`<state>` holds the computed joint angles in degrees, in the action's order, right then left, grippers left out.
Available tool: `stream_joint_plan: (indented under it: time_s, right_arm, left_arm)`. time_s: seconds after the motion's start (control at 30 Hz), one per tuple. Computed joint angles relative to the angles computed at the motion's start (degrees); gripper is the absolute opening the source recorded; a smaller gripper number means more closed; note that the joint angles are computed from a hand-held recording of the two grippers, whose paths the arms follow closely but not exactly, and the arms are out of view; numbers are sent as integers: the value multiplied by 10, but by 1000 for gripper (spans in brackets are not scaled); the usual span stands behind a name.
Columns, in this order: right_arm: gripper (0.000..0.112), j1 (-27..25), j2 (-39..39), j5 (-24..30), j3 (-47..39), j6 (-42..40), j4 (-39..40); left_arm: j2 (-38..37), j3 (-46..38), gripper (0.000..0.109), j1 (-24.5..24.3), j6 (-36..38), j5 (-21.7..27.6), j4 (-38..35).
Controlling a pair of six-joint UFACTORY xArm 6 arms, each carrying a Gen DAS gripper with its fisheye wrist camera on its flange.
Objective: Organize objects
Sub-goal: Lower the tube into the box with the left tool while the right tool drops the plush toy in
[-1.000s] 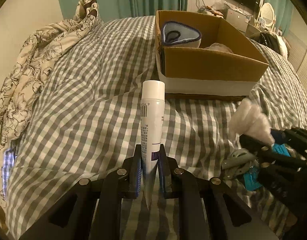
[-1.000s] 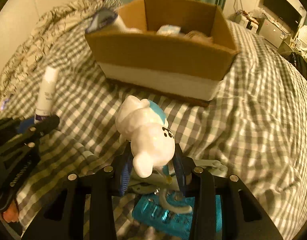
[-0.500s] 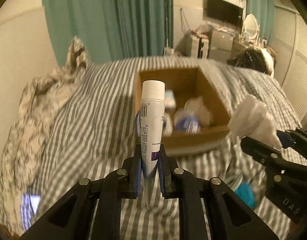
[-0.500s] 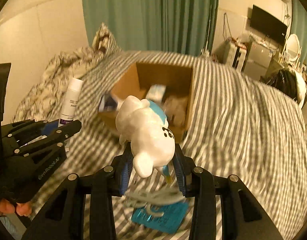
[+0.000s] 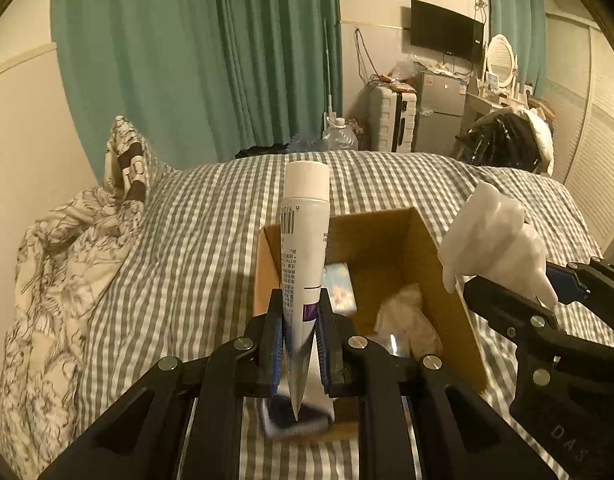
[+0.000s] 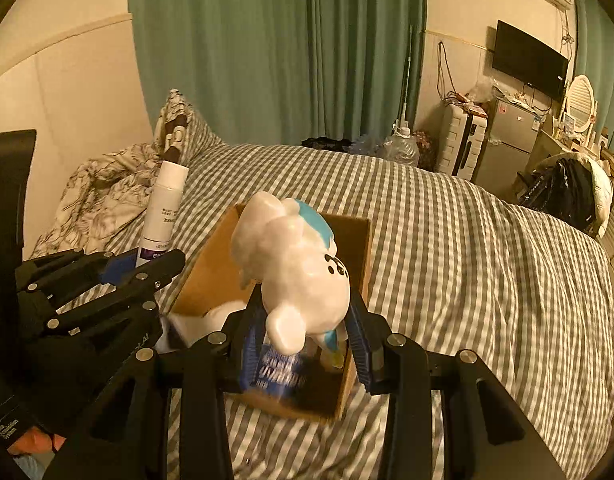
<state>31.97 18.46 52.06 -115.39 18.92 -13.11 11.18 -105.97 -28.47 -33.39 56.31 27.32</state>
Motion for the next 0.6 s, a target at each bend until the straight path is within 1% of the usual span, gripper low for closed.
stream_joint_plan:
  time_s: [0.17,0.23,0.33,0.47,0.53,0.6]
  right_arm:
    - [37,-14,68,24,-79,-18,19]
    - [37,-19,92,32,-103,-24,27]
    - [37,-24,101,30,-102,-27,40]
    - [38,-31,95,32,-86,-36,60]
    - [43,-32,78,21,-62,-30,53]
    - [60,-33,59,9,-44,-22,49]
  left_arm:
    - [52,-45,14,11,20,6,-9]
    - [63,-47,14,15,24,1,-19]
    - [79,-50,14,20,33,-4,-29]
    - [87,-50,14,20,41,-8,-42]
    - [88,-52,17,20,45,-9,-47]
    - [87,-56,19,17,44,4,-44]
